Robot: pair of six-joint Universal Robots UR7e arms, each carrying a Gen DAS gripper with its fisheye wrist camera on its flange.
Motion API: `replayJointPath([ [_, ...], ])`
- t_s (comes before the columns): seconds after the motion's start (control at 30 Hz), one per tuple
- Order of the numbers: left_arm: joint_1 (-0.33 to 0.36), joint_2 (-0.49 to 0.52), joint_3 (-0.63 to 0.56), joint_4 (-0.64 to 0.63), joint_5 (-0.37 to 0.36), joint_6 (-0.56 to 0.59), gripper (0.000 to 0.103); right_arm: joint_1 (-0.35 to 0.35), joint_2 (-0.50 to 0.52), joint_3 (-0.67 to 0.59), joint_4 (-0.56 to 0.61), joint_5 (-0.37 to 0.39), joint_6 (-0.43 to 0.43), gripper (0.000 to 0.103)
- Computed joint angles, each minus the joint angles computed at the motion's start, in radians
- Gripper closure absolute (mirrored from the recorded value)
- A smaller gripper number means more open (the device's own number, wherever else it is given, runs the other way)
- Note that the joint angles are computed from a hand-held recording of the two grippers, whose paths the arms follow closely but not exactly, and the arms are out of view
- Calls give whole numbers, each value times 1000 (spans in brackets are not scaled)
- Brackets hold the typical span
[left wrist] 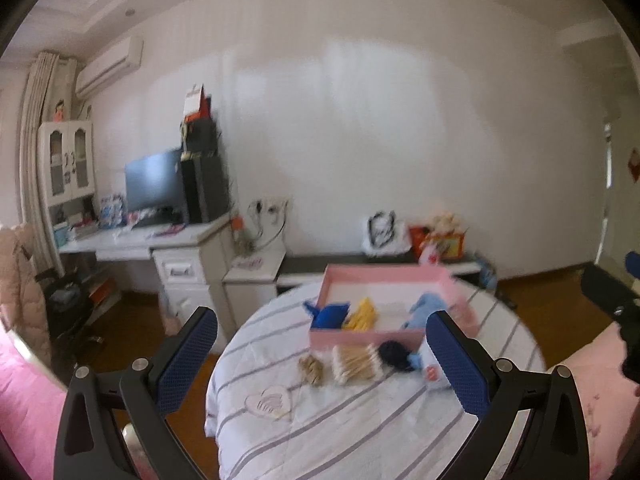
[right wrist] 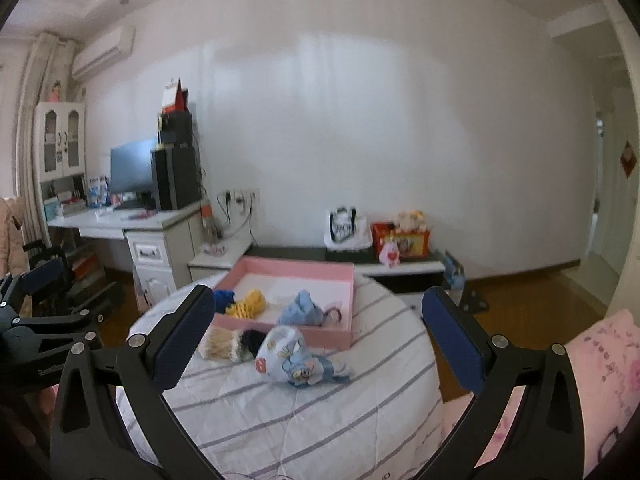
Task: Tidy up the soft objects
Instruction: 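Grasp the printed white-and-blue cloth with the right gripper while the left approaches the beige scrunchie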
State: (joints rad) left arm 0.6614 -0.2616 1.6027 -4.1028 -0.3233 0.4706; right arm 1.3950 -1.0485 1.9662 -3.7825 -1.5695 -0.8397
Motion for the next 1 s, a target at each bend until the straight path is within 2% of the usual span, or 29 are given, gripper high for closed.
replayJointPath([
  [0.27, 81, -44, -12, 357, -2, -288, 0, 1, 81, -119, 156, -113, -3, 0],
  [0.37, 118, -61, -13, 458, -21, -365, 0, -1, 119, -173, 229, -153, 1, 0],
  [0.53, 173, -83, -22, 622, -44, -480, 0, -3, 218, -304, 350, -264, 19, 0],
  [0.63, 213, -81, -48, 675, -63, -499, 0, -6, 274, -382, 425, -317, 38, 0],
  [0.8, 265, -87, -79, 762, -90, -542, 0, -10, 336, -477, 523, -359, 63, 0],
  [0.93, 295, -86, -96, 785, -112, -554, 0, -9, 358, -509, 575, -345, 70, 0],
  [1.0, 307, -87, -107, 804, -123, -563, 0, -4, 376, -520, 549, -358, 50, 0],
])
